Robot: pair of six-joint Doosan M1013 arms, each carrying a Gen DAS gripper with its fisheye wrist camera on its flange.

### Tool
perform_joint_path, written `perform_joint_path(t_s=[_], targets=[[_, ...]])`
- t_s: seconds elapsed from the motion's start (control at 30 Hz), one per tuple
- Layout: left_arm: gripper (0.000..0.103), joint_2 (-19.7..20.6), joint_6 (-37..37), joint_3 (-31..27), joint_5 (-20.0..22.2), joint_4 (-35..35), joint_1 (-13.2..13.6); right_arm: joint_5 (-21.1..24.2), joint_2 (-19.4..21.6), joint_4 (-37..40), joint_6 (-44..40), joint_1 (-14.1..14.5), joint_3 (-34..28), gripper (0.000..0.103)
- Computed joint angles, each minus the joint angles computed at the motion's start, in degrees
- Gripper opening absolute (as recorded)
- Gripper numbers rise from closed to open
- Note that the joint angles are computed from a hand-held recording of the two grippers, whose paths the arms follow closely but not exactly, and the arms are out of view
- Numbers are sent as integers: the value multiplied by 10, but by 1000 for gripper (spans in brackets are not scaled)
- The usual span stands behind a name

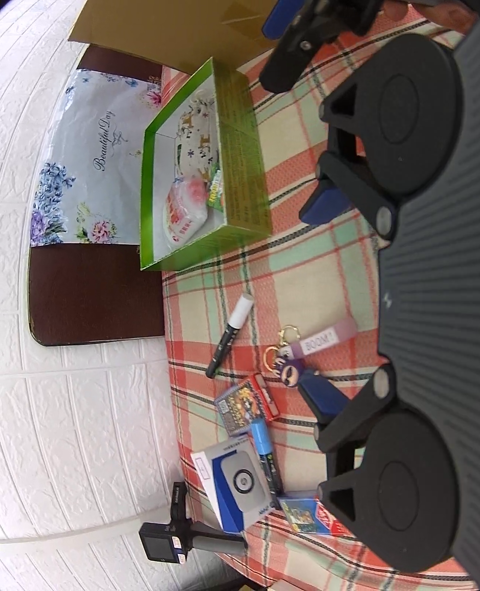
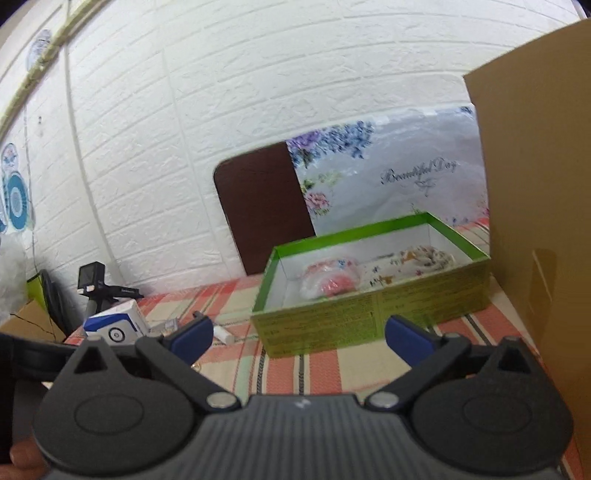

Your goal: Organize objects

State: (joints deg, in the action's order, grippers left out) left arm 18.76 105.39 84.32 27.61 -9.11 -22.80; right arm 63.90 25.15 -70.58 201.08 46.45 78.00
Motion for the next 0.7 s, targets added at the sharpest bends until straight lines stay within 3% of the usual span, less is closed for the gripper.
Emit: perform_joint_path(t_s=[0.17,0.37,0.7], targets=[[97,-8,-18,13,-5,32,-4,26,4,-10,38,12,-2,103],[99,-14,-30,21,-10,49,-5,68,19,1,13,18,-26,103],[101,-18,-36,28,-19,61,-6,55,21,15,1,16,-32,103]])
